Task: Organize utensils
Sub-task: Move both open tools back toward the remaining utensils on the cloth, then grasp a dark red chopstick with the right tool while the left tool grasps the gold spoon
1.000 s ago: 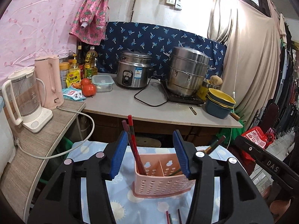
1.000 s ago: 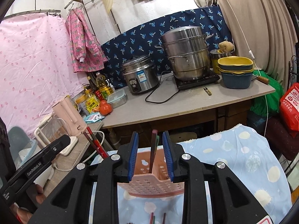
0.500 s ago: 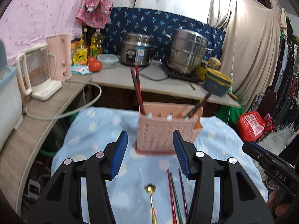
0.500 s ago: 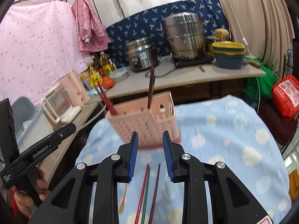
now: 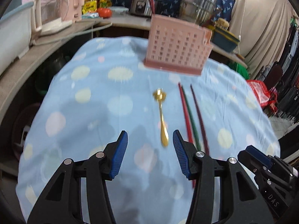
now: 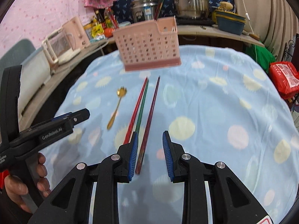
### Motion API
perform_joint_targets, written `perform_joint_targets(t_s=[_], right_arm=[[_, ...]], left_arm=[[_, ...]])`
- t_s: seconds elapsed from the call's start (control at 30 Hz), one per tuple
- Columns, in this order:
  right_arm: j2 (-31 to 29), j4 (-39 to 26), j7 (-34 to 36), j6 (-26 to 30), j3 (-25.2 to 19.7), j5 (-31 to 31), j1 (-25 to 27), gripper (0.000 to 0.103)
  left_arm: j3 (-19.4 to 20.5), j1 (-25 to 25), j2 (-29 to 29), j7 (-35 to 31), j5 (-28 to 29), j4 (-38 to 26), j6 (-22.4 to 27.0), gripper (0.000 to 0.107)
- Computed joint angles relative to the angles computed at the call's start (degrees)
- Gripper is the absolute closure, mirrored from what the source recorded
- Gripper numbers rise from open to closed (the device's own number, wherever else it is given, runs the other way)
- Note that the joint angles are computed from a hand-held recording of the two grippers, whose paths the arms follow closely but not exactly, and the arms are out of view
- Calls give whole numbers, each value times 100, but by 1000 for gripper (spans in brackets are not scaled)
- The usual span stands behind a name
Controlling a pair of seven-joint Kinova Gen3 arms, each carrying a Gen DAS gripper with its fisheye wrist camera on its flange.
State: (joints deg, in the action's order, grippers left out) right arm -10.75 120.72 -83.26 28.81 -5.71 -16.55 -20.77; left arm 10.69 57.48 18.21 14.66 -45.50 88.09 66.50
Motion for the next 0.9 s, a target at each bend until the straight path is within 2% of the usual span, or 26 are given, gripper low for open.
perform_joint_targets(t_s=[0.33,0.73,0.9], right_arm=[[203,415,-417,-284,-289,205,-107,77],[389,437,-786,-448,-377,540,-157,79],[441,427,-923,-525,-408,674,-157,85]], left_arm=[[33,319,246,336,185,148,5,60],[-32,443,332,322,133,127,48,60],[-41,451,348,289,142,98,60,59]])
